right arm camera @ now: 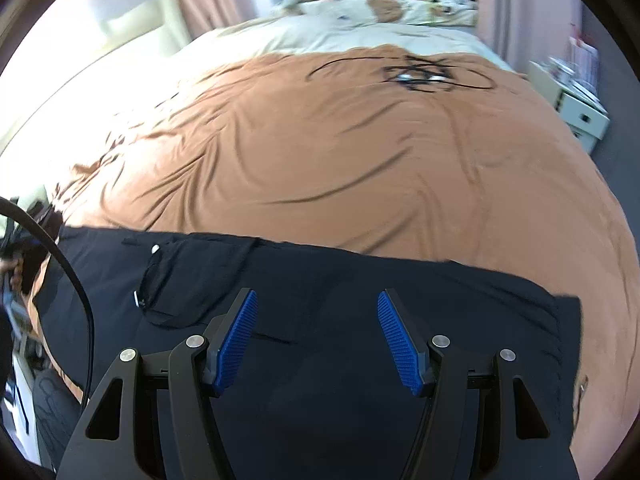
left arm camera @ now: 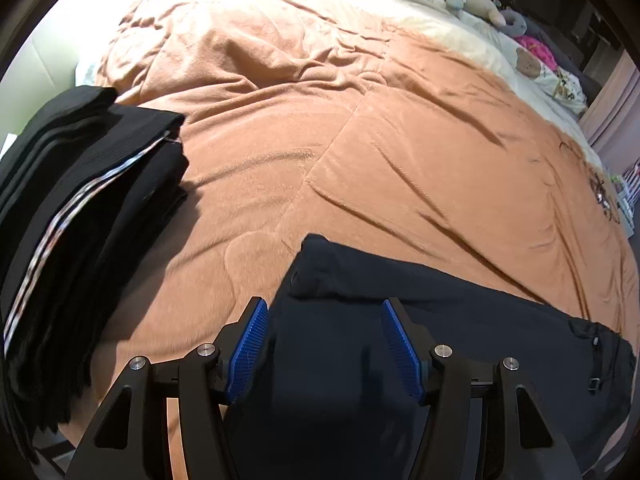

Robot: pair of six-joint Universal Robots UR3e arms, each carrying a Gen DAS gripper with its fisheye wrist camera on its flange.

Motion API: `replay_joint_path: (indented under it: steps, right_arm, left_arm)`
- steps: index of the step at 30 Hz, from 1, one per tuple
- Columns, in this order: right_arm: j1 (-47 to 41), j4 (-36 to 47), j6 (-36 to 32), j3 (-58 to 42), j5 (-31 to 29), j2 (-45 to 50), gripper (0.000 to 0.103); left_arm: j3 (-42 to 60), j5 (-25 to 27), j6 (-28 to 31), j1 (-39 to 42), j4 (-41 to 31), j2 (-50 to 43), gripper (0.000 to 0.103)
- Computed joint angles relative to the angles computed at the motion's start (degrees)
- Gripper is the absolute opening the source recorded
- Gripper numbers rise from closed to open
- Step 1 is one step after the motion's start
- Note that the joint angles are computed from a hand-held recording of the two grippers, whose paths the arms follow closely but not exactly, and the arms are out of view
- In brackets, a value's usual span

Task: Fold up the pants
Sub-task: 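Close the left tool on the pants edge while the right tool closes beside it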

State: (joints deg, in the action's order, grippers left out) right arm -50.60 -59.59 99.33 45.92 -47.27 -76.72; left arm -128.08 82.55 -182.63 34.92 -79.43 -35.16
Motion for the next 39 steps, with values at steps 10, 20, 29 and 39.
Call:
replay_joint_path:
  steps: [10,20,29,39]
  right_arm:
    - [14.8,-11.3,9.2,-2.2,-4.4,4.9,0.061]
    - [25.6,-17.1,11.4,-4.3,-9.6,9.8,0.061]
    - [33.8,-17.9,9.9,-10.9,-14.8,16.6,0.057]
    - [40.5,-16.0,8.8,-20.6,-19.8,24.9,0.042]
  left_arm:
    - [-4.8,0.6,-0.3,-1.8,14.9,-16.0,0.062]
    - [-5.9,2.5,-0.3,-5.4,23.0,-21.9,0.037]
    - [-7.3,0.9,0.0,-1.4,24.8,-14.3,0.017]
    - [-5.2,3.5,-0.6,-3.2,23.0,-17.4,0.037]
